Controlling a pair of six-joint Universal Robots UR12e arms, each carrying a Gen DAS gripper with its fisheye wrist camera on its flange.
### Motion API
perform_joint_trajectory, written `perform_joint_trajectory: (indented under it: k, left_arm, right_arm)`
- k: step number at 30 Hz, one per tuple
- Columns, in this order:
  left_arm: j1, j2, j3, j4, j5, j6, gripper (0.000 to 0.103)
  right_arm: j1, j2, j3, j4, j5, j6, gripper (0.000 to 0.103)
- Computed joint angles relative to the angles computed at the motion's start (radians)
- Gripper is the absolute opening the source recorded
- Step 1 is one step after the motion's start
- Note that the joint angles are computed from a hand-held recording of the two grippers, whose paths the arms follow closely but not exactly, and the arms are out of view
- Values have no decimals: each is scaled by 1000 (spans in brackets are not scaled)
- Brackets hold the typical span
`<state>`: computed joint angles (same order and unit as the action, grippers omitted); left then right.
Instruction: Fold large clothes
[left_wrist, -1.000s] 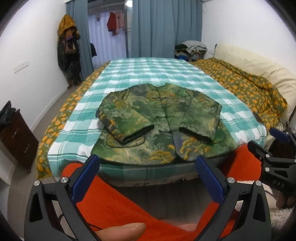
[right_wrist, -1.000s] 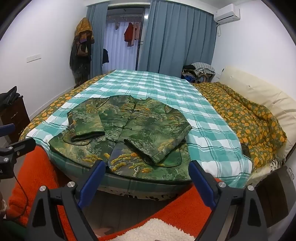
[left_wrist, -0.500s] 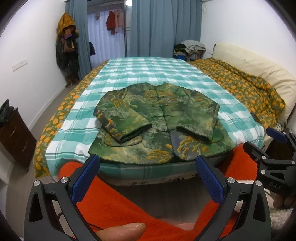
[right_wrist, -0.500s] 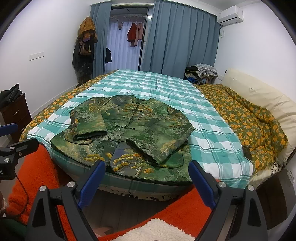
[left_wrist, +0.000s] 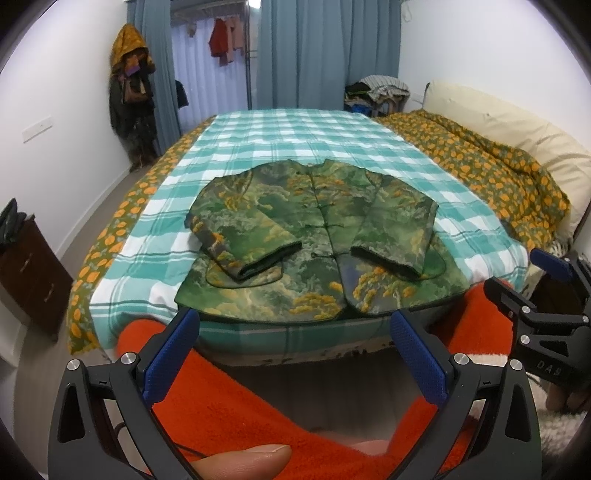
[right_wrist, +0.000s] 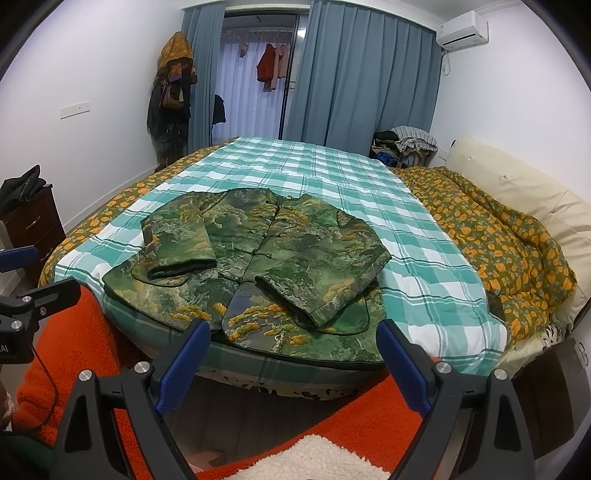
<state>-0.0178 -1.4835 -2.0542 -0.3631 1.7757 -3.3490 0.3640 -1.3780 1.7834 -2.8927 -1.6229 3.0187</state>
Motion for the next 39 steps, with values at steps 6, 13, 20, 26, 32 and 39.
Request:
perform_joint_trajectory:
  k: [6, 13, 20, 26, 32, 39]
  left_arm:
    - [0, 0, -1, 1, 1, -1, 103]
    - [-1, 1, -8, 0, 3, -1, 103]
    - [-1, 2, -7, -13, 5, 2, 103]
    - [0, 3, -5, -19, 5, 0, 103]
    - [0, 2, -4, -18, 6, 0, 103]
    - [2, 6, -5, -27, 5, -2, 103]
  right_arm:
    - [0, 0, 0, 1, 0, 0, 93]
    - [0, 0, 0, 1, 0, -1, 93]
    - [1, 2, 0, 1, 0, -2, 93]
    - [1, 2, 1, 1, 0, -2, 93]
    - [2, 4, 1, -1, 0, -3, 93]
    - [2, 3, 0, 2, 0, -1, 93]
